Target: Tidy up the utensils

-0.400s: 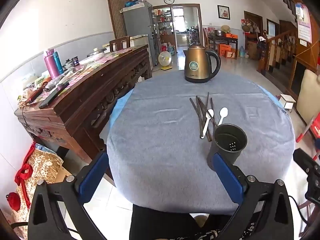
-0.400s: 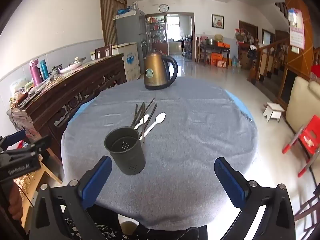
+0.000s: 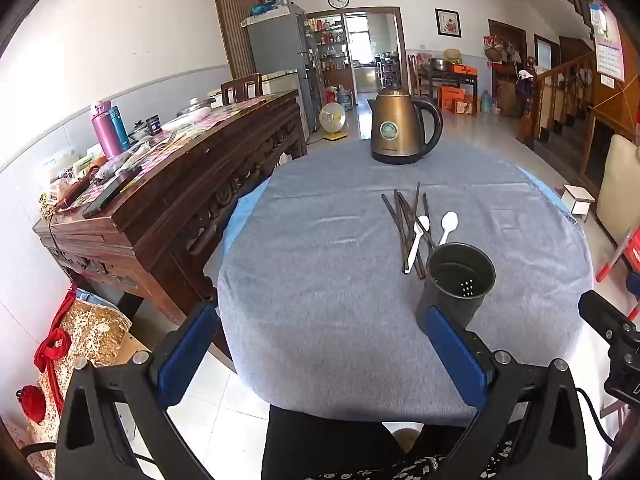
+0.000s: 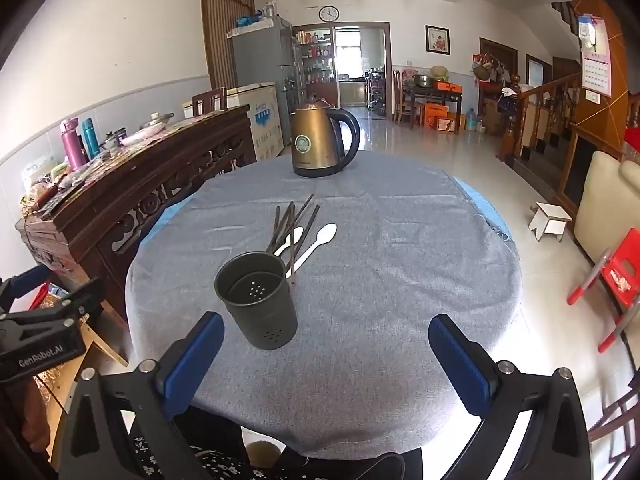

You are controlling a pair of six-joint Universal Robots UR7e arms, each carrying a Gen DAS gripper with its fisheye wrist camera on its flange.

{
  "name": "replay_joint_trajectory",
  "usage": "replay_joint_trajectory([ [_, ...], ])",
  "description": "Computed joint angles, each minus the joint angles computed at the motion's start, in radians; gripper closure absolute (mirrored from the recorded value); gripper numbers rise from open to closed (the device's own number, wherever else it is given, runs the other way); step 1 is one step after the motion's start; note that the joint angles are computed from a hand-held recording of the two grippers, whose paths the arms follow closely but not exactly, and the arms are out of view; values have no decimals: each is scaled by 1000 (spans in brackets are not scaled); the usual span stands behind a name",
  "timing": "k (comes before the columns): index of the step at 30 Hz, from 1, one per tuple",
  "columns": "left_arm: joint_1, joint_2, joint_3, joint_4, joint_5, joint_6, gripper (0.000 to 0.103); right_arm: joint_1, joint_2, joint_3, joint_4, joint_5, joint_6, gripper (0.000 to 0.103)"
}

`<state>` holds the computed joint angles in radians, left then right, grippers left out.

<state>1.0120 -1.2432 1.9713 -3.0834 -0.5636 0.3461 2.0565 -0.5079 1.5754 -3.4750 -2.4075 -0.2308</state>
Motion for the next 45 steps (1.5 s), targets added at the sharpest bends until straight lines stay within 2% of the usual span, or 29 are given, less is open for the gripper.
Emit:
replay_joint_trajectory([
  [11,2,-9,2,-7,5,0,0,-9,8,-17,64,4,52,0],
  [45,5,-26,9,-4,-11,9,0,-17,1,-19,133,10,104,0],
])
